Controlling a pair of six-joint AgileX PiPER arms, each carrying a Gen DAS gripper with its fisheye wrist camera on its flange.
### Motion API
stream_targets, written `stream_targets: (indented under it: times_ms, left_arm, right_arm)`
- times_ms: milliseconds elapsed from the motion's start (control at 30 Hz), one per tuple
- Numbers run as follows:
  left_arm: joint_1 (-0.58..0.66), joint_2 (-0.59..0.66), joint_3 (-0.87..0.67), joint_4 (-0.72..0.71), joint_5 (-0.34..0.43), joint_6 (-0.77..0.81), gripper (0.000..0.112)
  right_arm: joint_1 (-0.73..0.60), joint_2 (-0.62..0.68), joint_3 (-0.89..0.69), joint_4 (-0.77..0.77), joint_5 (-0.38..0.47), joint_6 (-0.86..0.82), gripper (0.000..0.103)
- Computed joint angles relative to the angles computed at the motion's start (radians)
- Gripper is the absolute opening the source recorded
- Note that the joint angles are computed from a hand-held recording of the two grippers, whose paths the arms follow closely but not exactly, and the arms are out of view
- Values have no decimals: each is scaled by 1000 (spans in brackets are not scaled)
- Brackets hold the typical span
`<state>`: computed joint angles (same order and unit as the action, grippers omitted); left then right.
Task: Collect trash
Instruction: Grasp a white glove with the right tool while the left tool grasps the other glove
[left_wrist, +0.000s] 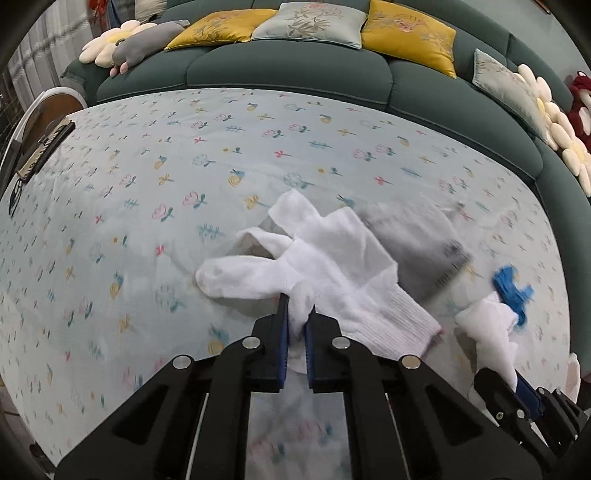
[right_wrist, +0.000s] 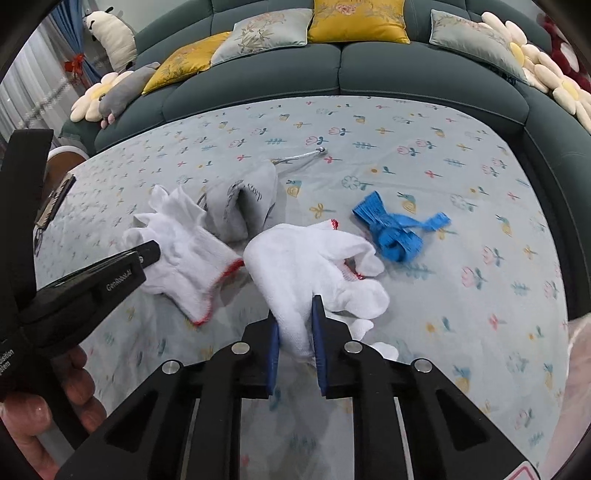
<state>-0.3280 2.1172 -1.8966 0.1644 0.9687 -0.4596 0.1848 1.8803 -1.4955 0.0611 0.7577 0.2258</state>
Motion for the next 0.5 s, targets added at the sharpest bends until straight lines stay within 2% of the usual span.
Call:
stream_targets:
  times_ms: [267,500]
  left_arm:
    - [-105,-155,159,18,-8,-67,7]
    - [-277,-264,249,53,16,-157,7]
  right_arm:
    - [-38,-226,234,-1,-17,19,15]
    - [-153,-464,432,12,10,-35,15]
